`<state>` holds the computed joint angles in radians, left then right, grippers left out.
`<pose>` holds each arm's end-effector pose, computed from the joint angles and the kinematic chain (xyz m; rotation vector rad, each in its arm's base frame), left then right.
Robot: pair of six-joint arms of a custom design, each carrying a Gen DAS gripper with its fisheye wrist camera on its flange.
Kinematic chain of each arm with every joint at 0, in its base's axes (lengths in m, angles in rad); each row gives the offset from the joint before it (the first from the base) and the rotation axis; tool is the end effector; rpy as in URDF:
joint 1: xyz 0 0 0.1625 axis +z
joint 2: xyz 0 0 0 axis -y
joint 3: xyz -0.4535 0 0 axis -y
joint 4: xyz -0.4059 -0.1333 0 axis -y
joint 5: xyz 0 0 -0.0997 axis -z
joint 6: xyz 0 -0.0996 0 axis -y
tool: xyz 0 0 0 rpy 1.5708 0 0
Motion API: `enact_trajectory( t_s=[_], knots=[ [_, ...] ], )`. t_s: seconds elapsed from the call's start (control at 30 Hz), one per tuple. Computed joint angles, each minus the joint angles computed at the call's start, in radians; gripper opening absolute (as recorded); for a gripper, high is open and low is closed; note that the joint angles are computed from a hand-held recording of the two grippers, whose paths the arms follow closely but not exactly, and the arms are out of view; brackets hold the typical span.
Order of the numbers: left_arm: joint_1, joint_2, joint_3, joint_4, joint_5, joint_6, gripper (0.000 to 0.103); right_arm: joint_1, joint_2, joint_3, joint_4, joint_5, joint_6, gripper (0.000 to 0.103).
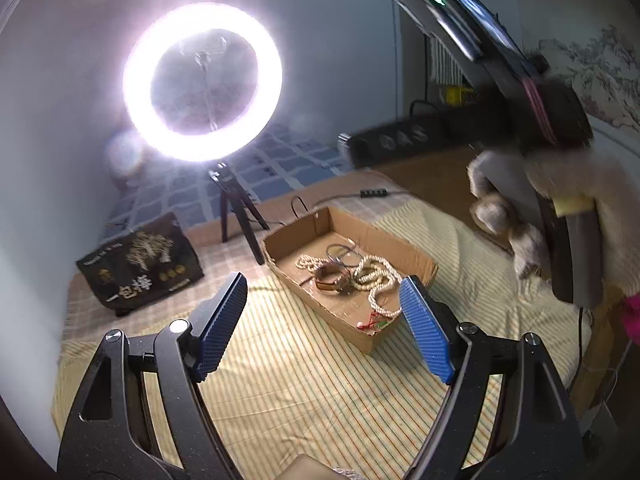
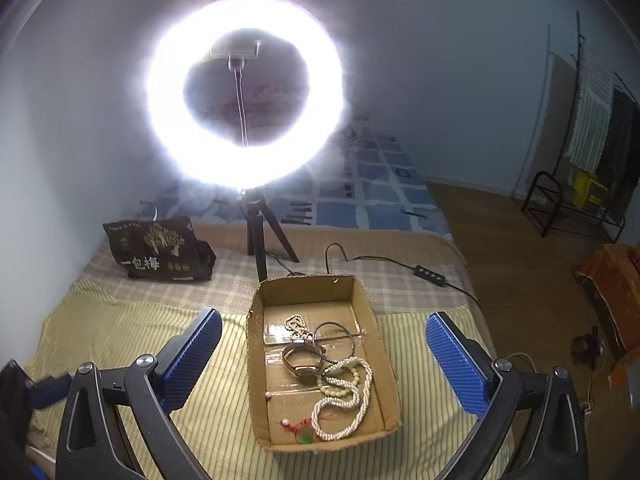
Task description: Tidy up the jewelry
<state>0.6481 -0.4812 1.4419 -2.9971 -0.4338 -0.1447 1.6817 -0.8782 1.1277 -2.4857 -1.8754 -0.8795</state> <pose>-0.4569 -0.6265 0.0471 0.5073 2.0852 -1.1227 0.1935 -0.8035 0.3981 1.0878 -2.2974 0.6671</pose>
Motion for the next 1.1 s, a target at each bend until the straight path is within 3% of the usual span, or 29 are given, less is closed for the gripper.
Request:
enact_trajectory(
  t_s=[0.33,0.53,0.73,0.8,0.87,1.1],
  knots=[
    [-0.093,-0.111,0.135,0.097,0.094,-0.173,0.081,0.023,-0.158,0.205,-0.167,-0.005,-0.011,0.103],
    [-0.133,-0.179,0.226,0.181,0.116,-0.325,0.081,0.033,-0.255,0.357,-0.314,-0.005,-0.069,0.103],
    [-0.158,-0.211,0.277,0.227,0.134,-0.416,0.082,0.023,-0.332,0.468,-0.363,0.016,-0.080,0.103],
    [-0.164,-0.217,0.288,0.244,0.128,-0.437,0.095,0.017,-0.351,0.496,-0.362,0.017,-0.076,0.103],
    [-0.171,-0.216,0.298,0.241,0.136,-0.441,0.102,0.008,-0.366,0.516,-0.364,0.021,-0.067,0.103],
    [-0.173,-0.221,0.318,0.311,0.150,-0.537,0.103,-0.028,-0.380,0.565,-0.407,0.030,-0.063,0.103]
  ],
)
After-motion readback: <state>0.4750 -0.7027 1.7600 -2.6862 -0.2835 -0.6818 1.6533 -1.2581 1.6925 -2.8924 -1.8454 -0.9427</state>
